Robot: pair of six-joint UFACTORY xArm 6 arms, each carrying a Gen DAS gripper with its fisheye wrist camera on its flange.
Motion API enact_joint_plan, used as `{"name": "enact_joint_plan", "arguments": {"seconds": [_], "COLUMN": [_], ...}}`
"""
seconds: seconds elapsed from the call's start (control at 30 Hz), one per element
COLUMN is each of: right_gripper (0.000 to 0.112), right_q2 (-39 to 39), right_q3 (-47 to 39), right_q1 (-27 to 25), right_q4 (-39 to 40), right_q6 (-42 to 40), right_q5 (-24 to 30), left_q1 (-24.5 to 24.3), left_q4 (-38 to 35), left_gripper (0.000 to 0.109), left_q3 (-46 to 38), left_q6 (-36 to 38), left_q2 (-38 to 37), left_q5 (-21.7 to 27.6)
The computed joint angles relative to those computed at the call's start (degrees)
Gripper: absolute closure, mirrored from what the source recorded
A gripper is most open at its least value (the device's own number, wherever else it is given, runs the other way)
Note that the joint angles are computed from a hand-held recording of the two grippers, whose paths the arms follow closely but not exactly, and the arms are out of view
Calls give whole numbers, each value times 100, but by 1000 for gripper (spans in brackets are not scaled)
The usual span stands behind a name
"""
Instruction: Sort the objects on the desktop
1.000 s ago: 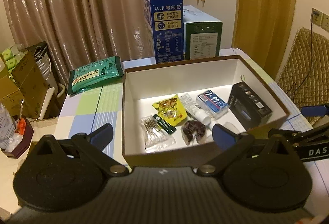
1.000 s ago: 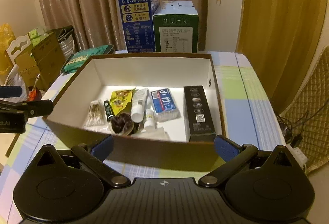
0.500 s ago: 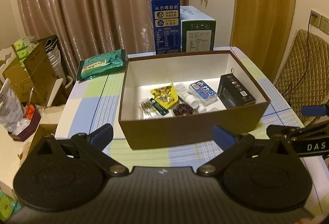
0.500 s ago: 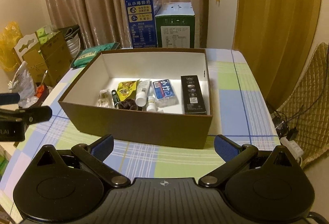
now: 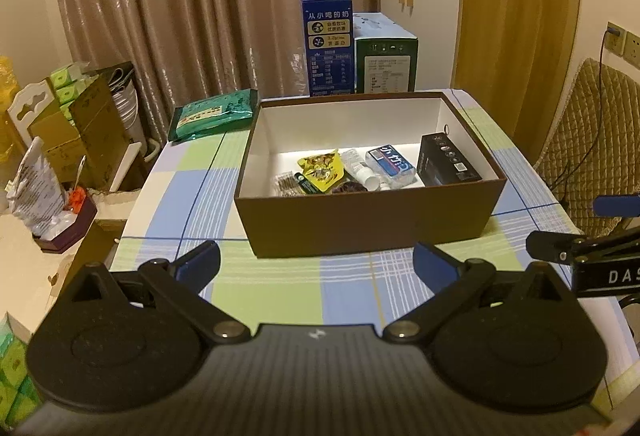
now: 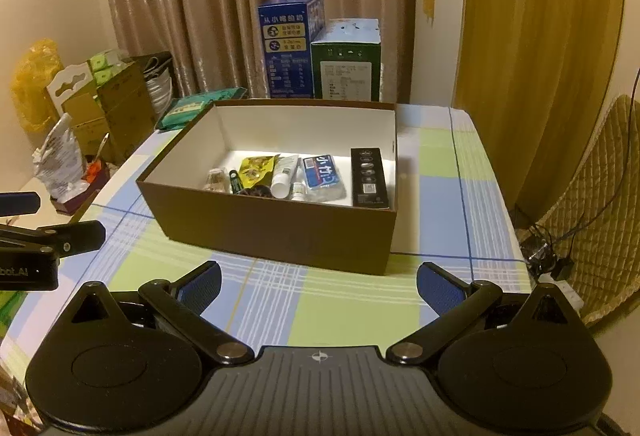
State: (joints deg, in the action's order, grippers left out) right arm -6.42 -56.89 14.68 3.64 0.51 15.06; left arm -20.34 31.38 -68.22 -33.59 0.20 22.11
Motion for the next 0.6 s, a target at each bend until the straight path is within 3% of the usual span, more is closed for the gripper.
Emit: {"name": "enact_joint_plan", "arguments": {"seconds": [0.33,0.6], "right_gripper": [11,11], "right_q2": [-333,-455], "right_q3": [339,524], "right_q1": [21,13], "right_q4": [652,737], "right_q6": [-670,-758], "right_q5": [83,119], "left_q1": [-188,-261], "left_q4": [378,506], "left_gripper": [7,7], "left_q3": [518,669], "left_q6": [-641,-893], "left_q2": [-464,-581], "left_q5": [231,398]}}
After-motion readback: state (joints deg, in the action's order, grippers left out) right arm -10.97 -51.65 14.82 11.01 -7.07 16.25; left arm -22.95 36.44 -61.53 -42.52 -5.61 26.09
